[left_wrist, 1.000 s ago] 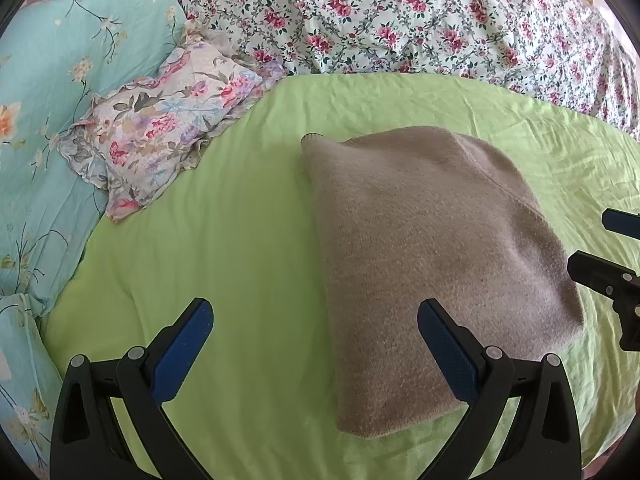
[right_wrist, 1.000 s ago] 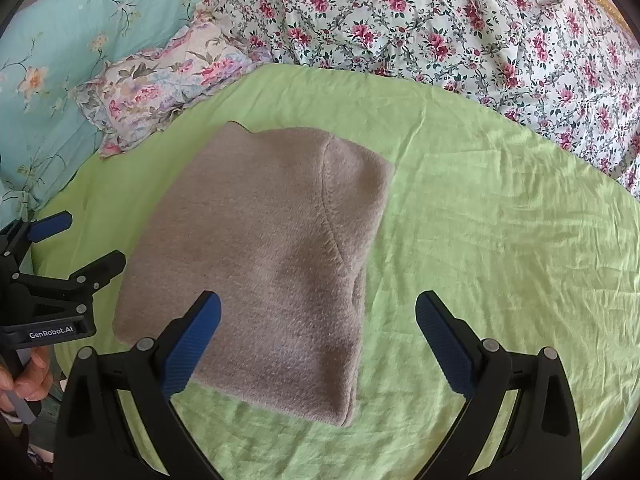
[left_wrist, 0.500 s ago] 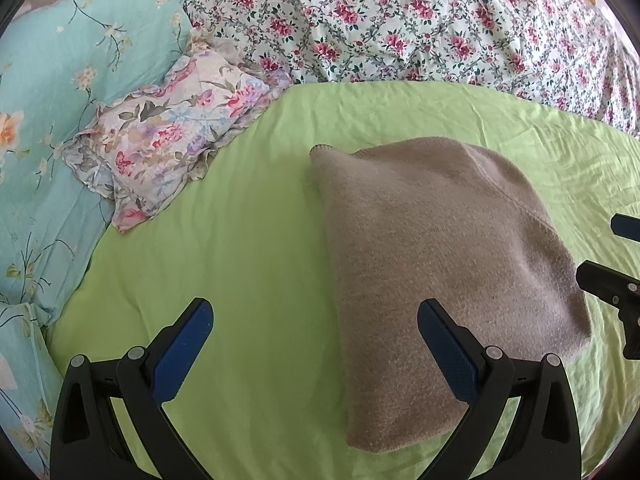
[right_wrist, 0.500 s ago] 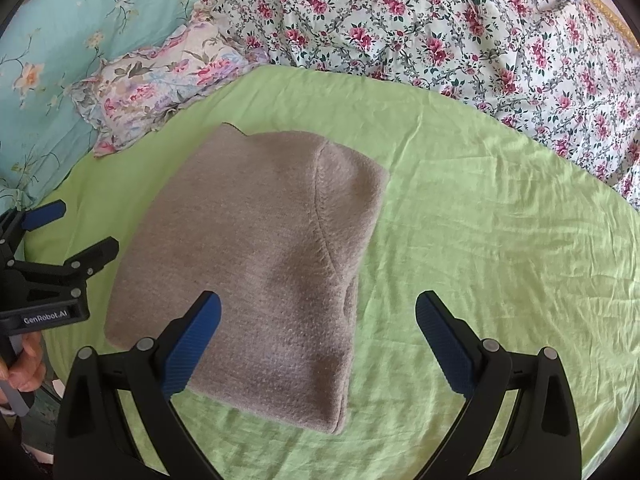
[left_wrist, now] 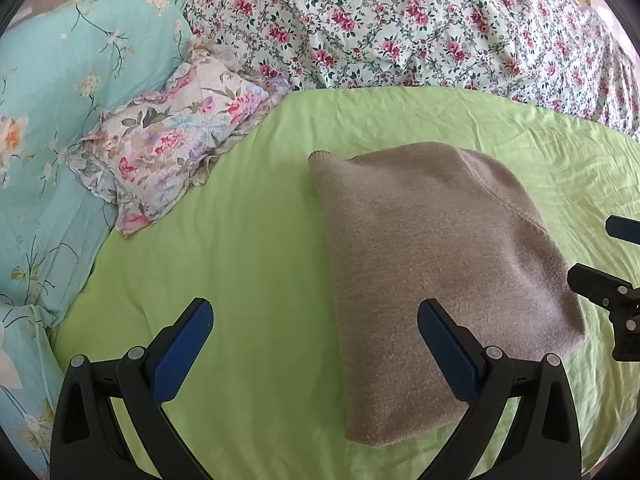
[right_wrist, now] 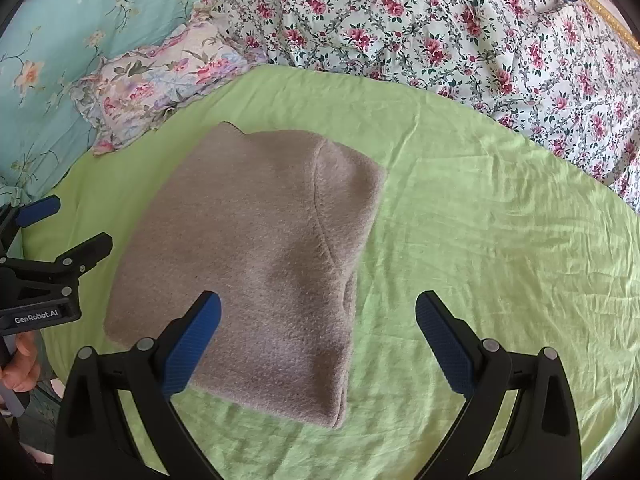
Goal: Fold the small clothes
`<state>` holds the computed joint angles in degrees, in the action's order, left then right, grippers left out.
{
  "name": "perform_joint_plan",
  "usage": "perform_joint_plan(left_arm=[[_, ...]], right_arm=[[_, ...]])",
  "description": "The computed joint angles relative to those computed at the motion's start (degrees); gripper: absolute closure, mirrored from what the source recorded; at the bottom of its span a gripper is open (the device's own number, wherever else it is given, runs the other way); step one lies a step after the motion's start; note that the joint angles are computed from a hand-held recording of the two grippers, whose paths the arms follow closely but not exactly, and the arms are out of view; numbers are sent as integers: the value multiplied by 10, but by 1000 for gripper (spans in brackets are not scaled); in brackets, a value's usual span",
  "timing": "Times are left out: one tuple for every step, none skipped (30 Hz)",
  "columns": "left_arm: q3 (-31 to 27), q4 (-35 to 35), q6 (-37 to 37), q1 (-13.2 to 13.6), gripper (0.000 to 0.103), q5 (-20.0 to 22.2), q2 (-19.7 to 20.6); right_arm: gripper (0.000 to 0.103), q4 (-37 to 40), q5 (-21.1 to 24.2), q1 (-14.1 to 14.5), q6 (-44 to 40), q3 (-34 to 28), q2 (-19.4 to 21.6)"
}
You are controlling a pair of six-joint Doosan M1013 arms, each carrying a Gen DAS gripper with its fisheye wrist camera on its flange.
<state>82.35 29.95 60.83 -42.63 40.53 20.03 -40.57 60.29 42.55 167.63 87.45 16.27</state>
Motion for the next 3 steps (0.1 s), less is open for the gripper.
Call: perform_joint_plan(left_arm=[[0,-1,1,1,1,-1,0],[0,-2,1,1,1,-1,-1],[-1,-4,3,2,1,-1,-1]], right_arm=[[5,-1,-1,0,-1,1,-1],[5,-2,-1,0,0,0,-1],[5,-4,-1,1,1,0,-1]])
